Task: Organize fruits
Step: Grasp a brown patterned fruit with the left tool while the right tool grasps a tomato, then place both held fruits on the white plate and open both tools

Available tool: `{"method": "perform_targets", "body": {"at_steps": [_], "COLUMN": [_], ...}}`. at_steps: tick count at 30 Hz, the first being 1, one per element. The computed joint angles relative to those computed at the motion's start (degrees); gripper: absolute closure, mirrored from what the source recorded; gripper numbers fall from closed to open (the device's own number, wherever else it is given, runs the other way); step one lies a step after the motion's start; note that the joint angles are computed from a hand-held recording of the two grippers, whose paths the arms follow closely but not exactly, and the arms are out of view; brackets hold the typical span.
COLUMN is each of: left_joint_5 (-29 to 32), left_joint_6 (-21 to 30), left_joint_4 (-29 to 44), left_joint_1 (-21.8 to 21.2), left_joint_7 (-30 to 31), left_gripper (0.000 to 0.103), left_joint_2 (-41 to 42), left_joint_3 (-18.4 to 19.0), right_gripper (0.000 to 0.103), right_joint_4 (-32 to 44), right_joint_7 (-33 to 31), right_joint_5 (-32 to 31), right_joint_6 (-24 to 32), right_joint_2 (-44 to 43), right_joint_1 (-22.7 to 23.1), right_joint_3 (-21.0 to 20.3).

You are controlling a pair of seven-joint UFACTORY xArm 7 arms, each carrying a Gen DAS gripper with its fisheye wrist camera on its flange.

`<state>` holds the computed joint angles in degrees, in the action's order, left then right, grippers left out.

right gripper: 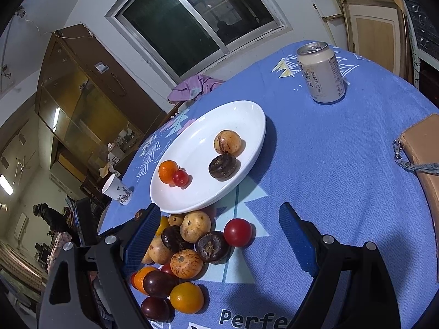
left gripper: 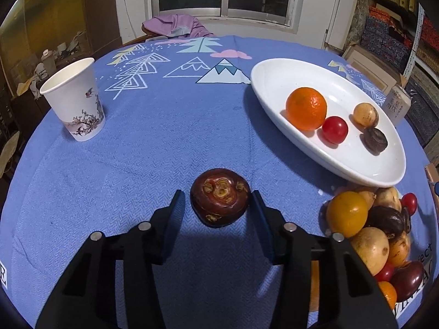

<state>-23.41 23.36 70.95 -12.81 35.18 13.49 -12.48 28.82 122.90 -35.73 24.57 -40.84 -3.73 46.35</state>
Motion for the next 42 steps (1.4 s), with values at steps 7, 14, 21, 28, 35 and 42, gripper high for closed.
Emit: {"method": "perform_targets", "body": {"at_steps": [7, 14, 21, 28, 35, 42], "left_joint_5": [-3.41, -14.73, -16.81, -16.86, -16.25, -19.23], "left_joint_6": [1.94, 3.38, 4.20, 4.45, 3.98, 2.70], "left_joint_4": [-0.77, -4.84, -5.93, -6.04, -6.57, -7.72], "left_joint_1": [1.23, 1.57, -0.61, -1.23, -1.50, -2.49], "left_joint_7": [0.73, 9.77, 12.16, 12.69, 12.98, 15.82], "left_gripper": [0.060, 0.060, 0.060, 0.060, 0.060, 0.060], "left_joint_2": [-1.82, -7.93, -9.44, -9.52, -9.43, -11.84], "left_joint_3": [-0.08, 0.34, 2.41, 2.90, 2.79, 2.49], "right_gripper": [0.014, 0.036, 0.049, 0.063, 0.073, 0.074], "right_joint_4": [3.05, 3.99, 2.56, 2.45, 3.55, 3.51], "right_joint_7": [-5.80, -7.28, -2.91, 0.93, 1.40, 3.92], "right_joint_5": [-0.74, -4.47, -7.75, -11.74, -13.91, -16.10], "right_joint_6": [5.26, 4.03, -0.27, -2.01, 0.69, 5.86], "right_joint_2": [5.90, 13.31, 15.91, 17.29, 18.16, 13.45], "right_joint_1": [2.97, 8.12, 10.13, 10.05, 12.24, 14.30], "right_joint_3": [-2.41, -8.70, -12.42, -13.40, -14.84, -14.39]}}
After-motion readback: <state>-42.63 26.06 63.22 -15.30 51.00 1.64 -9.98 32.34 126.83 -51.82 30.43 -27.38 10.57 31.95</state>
